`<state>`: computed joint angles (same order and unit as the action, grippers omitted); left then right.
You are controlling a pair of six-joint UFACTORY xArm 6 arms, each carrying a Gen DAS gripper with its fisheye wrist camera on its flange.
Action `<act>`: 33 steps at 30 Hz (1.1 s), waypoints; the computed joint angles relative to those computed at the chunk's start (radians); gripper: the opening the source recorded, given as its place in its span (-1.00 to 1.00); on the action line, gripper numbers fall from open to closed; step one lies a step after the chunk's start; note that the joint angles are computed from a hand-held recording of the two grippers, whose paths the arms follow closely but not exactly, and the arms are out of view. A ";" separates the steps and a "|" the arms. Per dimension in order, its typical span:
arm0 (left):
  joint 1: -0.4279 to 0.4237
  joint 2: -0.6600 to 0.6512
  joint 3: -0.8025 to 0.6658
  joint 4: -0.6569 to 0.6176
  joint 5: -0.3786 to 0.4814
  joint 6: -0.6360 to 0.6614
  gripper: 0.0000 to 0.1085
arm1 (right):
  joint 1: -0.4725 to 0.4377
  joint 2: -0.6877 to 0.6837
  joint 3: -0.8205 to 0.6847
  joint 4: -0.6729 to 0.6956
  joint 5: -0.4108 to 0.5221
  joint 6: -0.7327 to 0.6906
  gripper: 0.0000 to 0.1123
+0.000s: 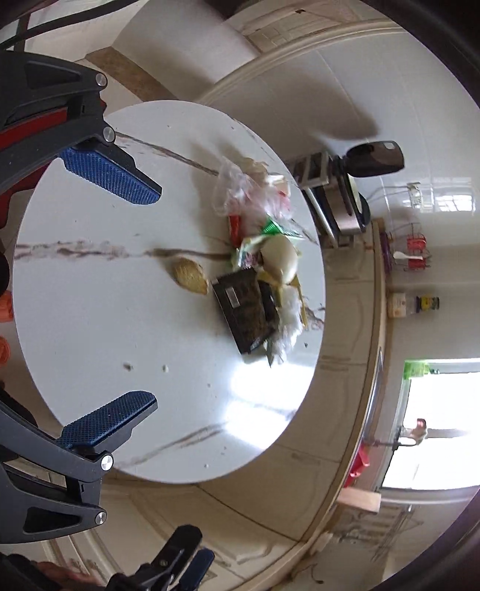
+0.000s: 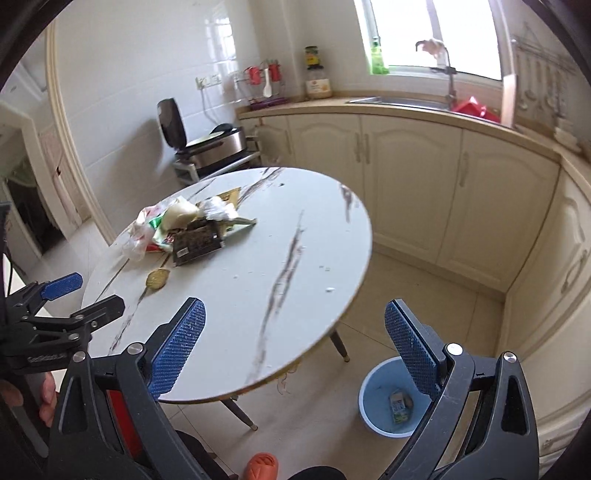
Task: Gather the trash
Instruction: 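Bring both tools back over the table trash, then grasp the black snack bag with the right tool while the left tool grasps the ginger piece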
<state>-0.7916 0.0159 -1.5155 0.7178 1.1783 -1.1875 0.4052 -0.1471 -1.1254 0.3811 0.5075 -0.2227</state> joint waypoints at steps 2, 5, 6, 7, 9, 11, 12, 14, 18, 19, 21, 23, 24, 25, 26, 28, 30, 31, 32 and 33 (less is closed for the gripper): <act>-0.001 -0.066 0.088 -0.018 -0.006 -0.023 0.84 | 0.019 0.031 -0.025 -0.021 0.005 0.008 0.74; 0.057 -0.105 0.181 -0.058 -0.082 -0.013 0.84 | 0.043 0.095 -0.080 -0.072 0.028 0.042 0.74; 0.077 -0.090 0.175 -0.074 -0.096 0.001 0.84 | 0.050 0.120 -0.103 -0.093 0.039 0.061 0.74; 0.097 -0.088 0.188 -0.080 -0.120 0.007 0.82 | 0.050 0.139 -0.121 -0.099 0.050 0.061 0.74; 0.126 -0.071 0.193 -0.096 -0.152 0.020 0.79 | 0.058 0.185 -0.166 -0.114 0.068 0.063 0.74; 0.169 -0.048 0.205 -0.114 -0.205 0.045 0.67 | 0.066 0.228 -0.212 -0.139 0.084 0.081 0.74; 0.180 -0.037 0.199 -0.123 -0.217 0.054 0.59 | 0.071 0.249 -0.235 -0.141 0.085 0.081 0.74; 0.204 -0.019 0.199 -0.140 -0.252 0.086 0.47 | 0.079 0.289 -0.278 -0.151 0.092 0.085 0.74; 0.238 -0.026 0.241 -0.162 -0.313 0.107 -0.22 | 0.097 0.393 -0.406 -0.172 0.129 0.101 0.74; 0.238 -0.033 0.253 -0.135 -0.320 0.096 -0.34 | 0.103 0.419 -0.439 -0.184 0.138 0.110 0.74; 0.249 -0.059 0.284 -0.147 -0.343 0.101 -0.71 | 0.117 0.473 -0.509 -0.189 0.162 0.110 0.74; 0.274 -0.109 0.341 -0.201 -0.406 0.111 -0.84 | 0.131 0.530 -0.586 -0.179 0.194 0.103 0.74; 0.286 -0.131 0.369 -0.216 -0.430 0.115 -0.92 | 0.138 0.558 -0.626 -0.167 0.214 0.099 0.74; 0.291 -0.149 0.385 -0.211 -0.430 0.105 -0.92 | 0.145 0.583 -0.659 -0.154 0.227 0.094 0.74; 0.293 -0.169 0.401 -0.203 -0.426 0.097 -0.92 | 0.152 0.613 -0.700 -0.141 0.243 0.092 0.74; 0.303 -0.209 0.438 -0.193 -0.442 0.084 -0.92 | 0.163 0.667 -0.770 -0.127 0.265 0.115 0.74; 0.309 -0.239 0.463 -0.196 -0.449 0.090 -0.92 | 0.169 0.734 -0.860 -0.124 0.300 0.151 0.74; 0.313 -0.250 0.476 -0.206 -0.463 0.103 -0.92 | 0.169 0.766 -0.903 -0.134 0.314 0.181 0.74; 0.315 -0.257 0.486 -0.215 -0.474 0.114 -0.92 | 0.165 0.793 -0.938 -0.119 0.332 0.194 0.74; 0.315 -0.267 0.494 -0.211 -0.479 0.107 -0.91 | 0.161 0.809 -0.957 -0.095 0.341 0.195 0.66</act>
<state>-0.4771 -0.2507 -1.0213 0.5064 0.6996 -1.0808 0.5662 0.6620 -2.0822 0.2865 0.8488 -0.0272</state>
